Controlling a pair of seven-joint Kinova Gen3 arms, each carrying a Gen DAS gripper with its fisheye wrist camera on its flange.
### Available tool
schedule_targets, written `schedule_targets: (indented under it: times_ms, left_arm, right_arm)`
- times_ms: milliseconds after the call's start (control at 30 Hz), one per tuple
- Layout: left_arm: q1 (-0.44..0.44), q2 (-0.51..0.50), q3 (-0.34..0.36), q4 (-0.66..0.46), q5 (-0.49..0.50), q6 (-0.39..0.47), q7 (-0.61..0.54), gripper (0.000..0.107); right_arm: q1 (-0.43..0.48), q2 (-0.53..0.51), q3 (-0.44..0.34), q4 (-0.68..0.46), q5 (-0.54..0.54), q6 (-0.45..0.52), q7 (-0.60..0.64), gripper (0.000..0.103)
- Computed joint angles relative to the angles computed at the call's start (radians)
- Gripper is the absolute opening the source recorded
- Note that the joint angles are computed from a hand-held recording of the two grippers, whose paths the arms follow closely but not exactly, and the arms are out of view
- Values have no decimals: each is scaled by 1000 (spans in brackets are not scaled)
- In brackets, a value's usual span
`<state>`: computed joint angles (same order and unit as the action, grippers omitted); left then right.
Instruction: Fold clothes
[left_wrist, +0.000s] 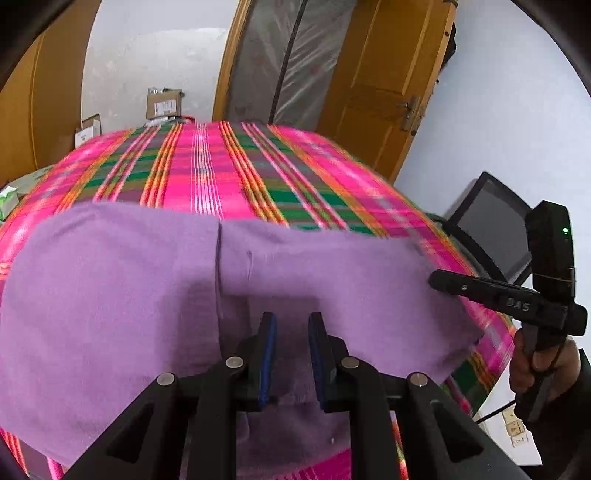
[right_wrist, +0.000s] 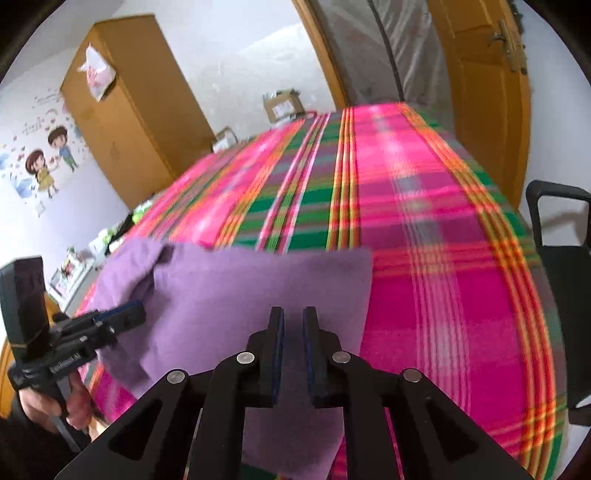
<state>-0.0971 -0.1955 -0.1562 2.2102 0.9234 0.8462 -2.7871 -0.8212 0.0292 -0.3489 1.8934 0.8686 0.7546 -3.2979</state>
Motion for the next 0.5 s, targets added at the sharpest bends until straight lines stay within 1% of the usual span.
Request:
schedule_targets:
  times_ms: [33, 100, 200, 233, 267, 367, 500]
  left_arm:
    - [1, -3, 1, 2, 2, -4, -3, 18]
    - [3, -13, 3, 0, -6, -7, 5, 18]
    - [2, -29, -24, 5, 1, 25, -13, 18]
    - [0, -35, -34, 9, 5, 36, -25, 18]
    - [-3, -41, -42, 13, 7, 46, -36, 18]
    - [-15, -54, -48, 23, -10, 61, -34, 18]
    - [-20, -56, -55, 30, -25, 74, -39, 18]
  right_arm:
    - [7, 10, -8, -1, -11, 4, 4, 11]
    - [-3, 10, 5, 6, -1, -3, -18, 10]
    - [-11, 20, 5, -19, -28, 26, 6, 10]
    - [-14, 19, 6, -22, -30, 33, 9, 11]
    - [-17, 18, 6, -26, -30, 40, 10, 14]
    - [-42, 17, -6, -32, 9, 80, -14, 20]
    - [-98, 27, -34, -41, 88, 142, -33, 22]
